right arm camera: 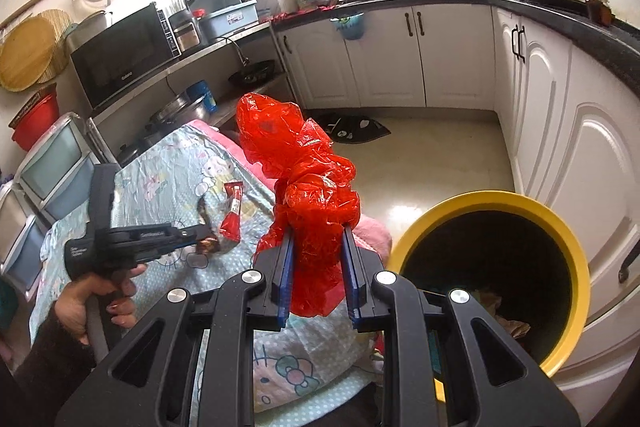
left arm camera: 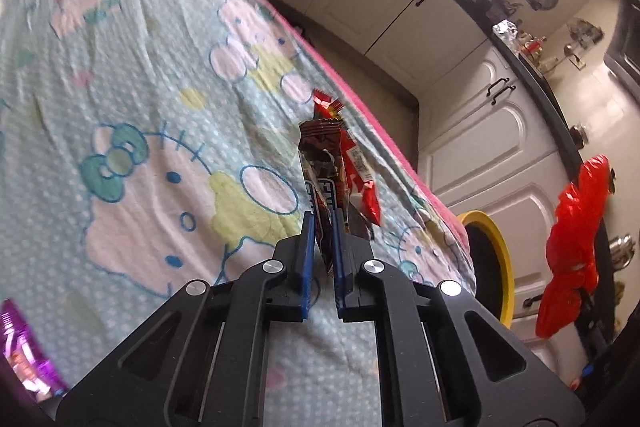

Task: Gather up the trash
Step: 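Lift the chocolate wrapper and red bag toward the yellow bin with both grippers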

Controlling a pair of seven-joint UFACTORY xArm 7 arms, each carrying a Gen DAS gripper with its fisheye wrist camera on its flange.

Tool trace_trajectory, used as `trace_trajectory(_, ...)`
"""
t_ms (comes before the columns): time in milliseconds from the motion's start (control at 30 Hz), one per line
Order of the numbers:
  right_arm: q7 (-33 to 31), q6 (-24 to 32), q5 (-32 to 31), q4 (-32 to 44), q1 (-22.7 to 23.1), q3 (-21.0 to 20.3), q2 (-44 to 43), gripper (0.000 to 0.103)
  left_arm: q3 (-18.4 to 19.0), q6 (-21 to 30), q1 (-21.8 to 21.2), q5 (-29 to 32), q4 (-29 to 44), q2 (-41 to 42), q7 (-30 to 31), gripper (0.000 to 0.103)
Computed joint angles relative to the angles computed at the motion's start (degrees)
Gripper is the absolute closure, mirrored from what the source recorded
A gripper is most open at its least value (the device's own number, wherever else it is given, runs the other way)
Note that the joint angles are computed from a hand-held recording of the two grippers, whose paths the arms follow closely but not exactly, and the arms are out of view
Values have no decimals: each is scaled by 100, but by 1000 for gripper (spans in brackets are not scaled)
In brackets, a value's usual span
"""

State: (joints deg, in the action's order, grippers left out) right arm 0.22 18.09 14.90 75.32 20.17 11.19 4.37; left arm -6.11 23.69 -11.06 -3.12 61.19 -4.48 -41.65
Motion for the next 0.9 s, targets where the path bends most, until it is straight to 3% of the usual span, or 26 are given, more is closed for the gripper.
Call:
trace_trajectory(500,536,-412,-371,-648,-74,-161,-618,83,-388,-239,-144,1123,362,-292,-393,99)
trace_trajectory(900,1667,-679,-1510,-1174,-451,-172,-1143,83,-461,-151,-593,1653,1346,419,-275,99)
